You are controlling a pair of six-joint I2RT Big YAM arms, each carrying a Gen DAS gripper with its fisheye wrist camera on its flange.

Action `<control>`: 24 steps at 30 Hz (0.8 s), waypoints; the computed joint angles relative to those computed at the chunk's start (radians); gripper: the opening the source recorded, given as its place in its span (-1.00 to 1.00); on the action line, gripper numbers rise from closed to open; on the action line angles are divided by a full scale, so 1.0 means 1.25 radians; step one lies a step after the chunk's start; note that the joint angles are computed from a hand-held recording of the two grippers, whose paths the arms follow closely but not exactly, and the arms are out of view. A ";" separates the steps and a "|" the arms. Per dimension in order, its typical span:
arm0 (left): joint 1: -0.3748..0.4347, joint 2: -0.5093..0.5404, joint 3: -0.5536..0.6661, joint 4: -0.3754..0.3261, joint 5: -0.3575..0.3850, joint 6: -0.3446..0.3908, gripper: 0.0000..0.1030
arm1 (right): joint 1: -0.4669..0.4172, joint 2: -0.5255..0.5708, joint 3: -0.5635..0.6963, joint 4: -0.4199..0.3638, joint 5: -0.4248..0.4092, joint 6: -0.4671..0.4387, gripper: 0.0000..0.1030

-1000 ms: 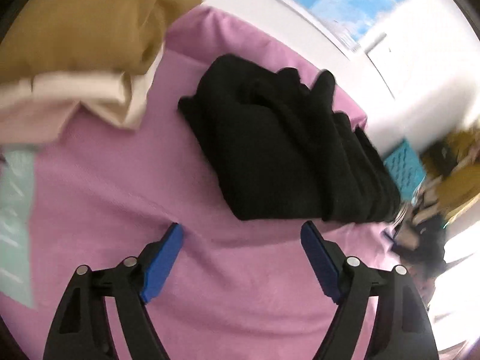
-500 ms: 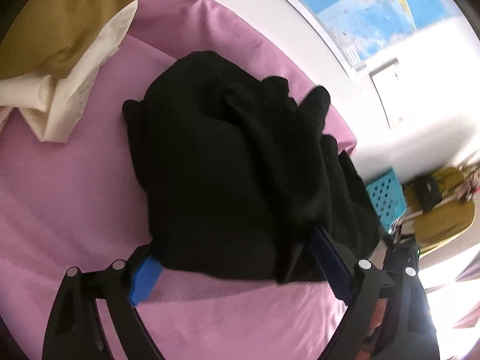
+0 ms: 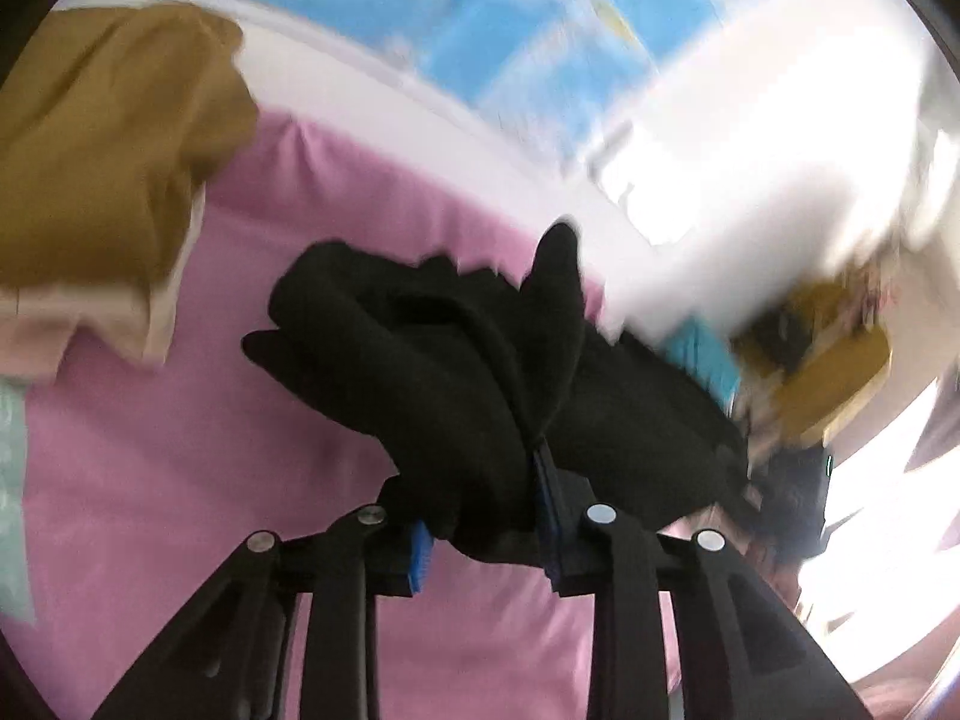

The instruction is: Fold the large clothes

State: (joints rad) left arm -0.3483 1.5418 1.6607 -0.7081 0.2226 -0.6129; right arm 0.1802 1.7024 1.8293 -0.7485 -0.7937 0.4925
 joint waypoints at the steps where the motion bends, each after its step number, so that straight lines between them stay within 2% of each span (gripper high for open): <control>1: -0.005 0.005 -0.005 -0.046 0.008 0.021 -0.38 | 0.005 0.005 0.003 -0.087 0.031 -0.057 -0.62; 2: -0.011 0.025 0.002 -0.121 0.011 0.048 -0.28 | 0.011 0.014 0.007 -0.160 0.071 -0.097 -0.48; 3: -0.016 0.035 0.005 -0.158 -0.005 0.063 -0.12 | 0.013 0.017 0.008 -0.193 0.094 -0.113 -0.35; 4: -0.025 0.033 -0.004 -0.172 -0.034 0.085 -0.03 | 0.012 0.006 -0.012 -0.186 0.102 -0.112 -0.16; 6: -0.044 0.002 -0.025 -0.154 -0.095 0.144 0.01 | 0.006 -0.012 -0.021 -0.192 0.094 -0.127 -0.10; 7: -0.054 -0.022 -0.036 -0.136 -0.133 0.183 0.01 | 0.003 -0.024 -0.019 -0.209 0.095 -0.157 0.06; 8: -0.058 -0.047 -0.052 -0.108 -0.150 0.210 0.02 | 0.001 -0.041 -0.022 -0.215 0.095 -0.192 0.13; 10: -0.062 -0.090 -0.075 -0.052 -0.169 0.252 0.12 | 0.004 -0.058 -0.004 -0.258 0.091 -0.282 0.13; 12: -0.071 -0.093 -0.055 -0.034 -0.201 0.284 0.15 | 0.011 -0.083 -0.006 -0.234 0.089 -0.331 0.13; 14: -0.086 -0.045 0.016 -0.059 -0.231 0.322 0.15 | 0.025 -0.080 0.021 -0.183 0.139 -0.341 0.15; 16: -0.097 0.024 0.098 -0.084 -0.246 0.362 0.14 | 0.042 -0.044 0.079 -0.172 0.213 -0.340 0.19; 18: -0.102 0.105 0.196 -0.137 -0.259 0.403 0.11 | 0.063 0.026 0.172 -0.192 0.259 -0.342 0.18; 20: -0.105 0.175 0.287 -0.206 -0.284 0.416 -0.01 | 0.088 0.109 0.291 -0.260 0.284 -0.369 0.18; 21: -0.103 0.220 0.347 -0.253 -0.311 0.414 -0.03 | 0.108 0.163 0.371 -0.305 0.293 -0.381 0.17; 22: -0.096 0.254 0.394 -0.296 -0.312 0.408 -0.03 | 0.122 0.210 0.442 -0.347 0.288 -0.402 0.17; 23: -0.083 0.278 0.425 -0.330 -0.280 0.393 -0.03 | 0.129 0.240 0.488 -0.383 0.276 -0.421 0.17; 24: -0.064 0.288 0.433 -0.343 -0.219 0.370 -0.03 | 0.141 0.281 0.553 -0.427 0.271 -0.438 0.15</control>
State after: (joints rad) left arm -0.4287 1.9024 2.2019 -1.1374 -0.0506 -0.1510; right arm 0.3570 2.0535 2.5203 -1.2823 -0.4555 -0.0546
